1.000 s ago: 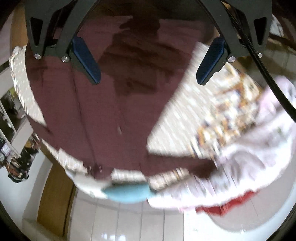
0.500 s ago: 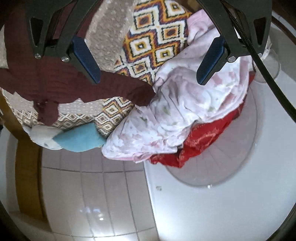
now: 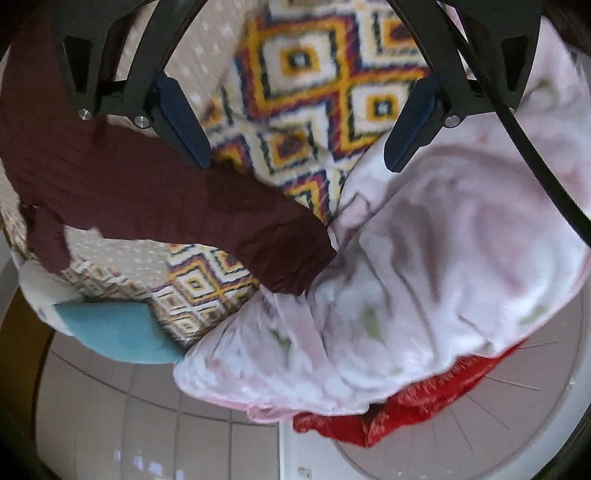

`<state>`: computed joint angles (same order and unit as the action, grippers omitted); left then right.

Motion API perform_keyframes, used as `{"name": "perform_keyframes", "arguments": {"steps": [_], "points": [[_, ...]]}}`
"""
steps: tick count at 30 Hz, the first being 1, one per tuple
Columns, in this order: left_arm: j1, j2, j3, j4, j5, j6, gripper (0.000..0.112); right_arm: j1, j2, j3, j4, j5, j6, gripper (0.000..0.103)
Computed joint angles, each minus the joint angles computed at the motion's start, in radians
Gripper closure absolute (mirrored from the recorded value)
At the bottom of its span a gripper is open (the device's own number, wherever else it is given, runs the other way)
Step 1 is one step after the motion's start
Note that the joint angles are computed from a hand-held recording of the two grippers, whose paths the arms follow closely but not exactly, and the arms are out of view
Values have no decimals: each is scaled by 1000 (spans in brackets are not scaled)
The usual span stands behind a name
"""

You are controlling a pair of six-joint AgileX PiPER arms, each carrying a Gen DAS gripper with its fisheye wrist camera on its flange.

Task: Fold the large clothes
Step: 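Reach the left tool to the sleeve cuff beside the duvet and grasp it, then fold the held sleeve across the coat body with the left tool, release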

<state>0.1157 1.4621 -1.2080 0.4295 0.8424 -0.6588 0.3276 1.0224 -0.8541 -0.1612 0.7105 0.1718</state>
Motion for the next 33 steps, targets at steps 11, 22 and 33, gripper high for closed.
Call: {"name": "perform_keyframes", "arguments": {"steps": [11,22,33], "points": [[208,553,-363,-147,-187,185,18,3,232,91,-209,-139,238,8],[182,568,-379,-91,-193,99,105,-15,362,85,-328,-170,377,10],[-289,192,-401,-41,-6,52,105,-214,153,168,105,-217,-74,10]]}}
